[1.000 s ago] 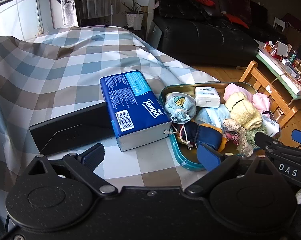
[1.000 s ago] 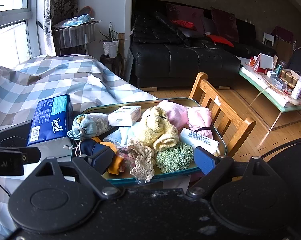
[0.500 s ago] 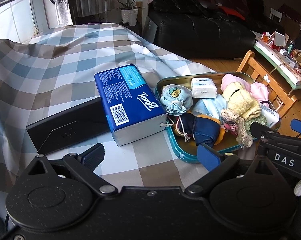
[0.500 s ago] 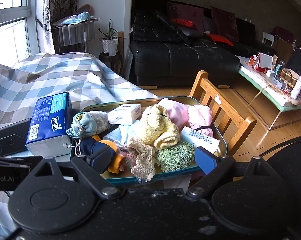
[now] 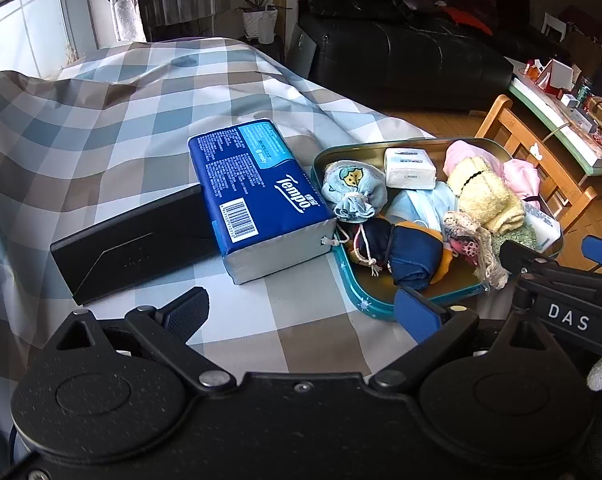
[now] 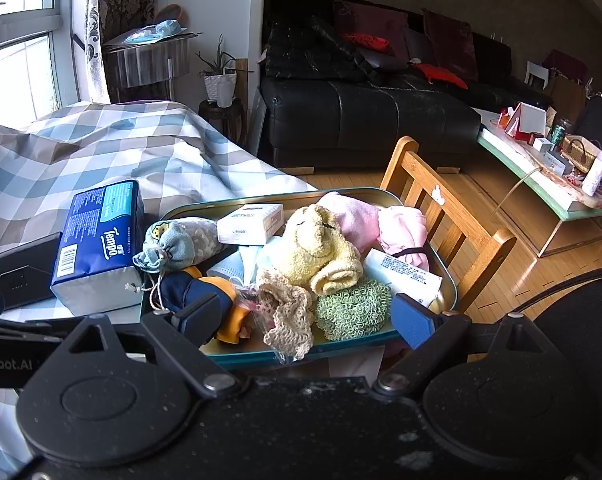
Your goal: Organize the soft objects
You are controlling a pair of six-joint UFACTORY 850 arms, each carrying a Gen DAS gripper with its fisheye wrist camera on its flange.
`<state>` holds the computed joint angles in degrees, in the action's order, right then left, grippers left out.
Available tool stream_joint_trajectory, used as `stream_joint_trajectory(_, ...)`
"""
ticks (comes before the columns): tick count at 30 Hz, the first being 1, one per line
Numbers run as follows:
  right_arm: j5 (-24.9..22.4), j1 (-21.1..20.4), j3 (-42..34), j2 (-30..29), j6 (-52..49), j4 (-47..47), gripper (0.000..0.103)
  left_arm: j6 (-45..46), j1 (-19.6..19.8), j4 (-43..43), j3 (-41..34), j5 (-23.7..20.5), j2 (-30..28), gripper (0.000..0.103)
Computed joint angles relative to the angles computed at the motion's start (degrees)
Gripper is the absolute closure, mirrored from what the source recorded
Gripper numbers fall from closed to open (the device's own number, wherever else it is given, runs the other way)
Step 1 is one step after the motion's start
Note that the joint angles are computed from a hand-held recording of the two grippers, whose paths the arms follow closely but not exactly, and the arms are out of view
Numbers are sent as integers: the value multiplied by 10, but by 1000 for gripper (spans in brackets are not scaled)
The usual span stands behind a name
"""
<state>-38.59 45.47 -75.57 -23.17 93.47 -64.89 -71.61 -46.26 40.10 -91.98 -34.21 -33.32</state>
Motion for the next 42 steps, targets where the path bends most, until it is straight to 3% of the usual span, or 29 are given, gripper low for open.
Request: stream_joint_trajectory(42,-4,4,-7,-8,-31,15,10,-18,2,-2,3,-1,2,7)
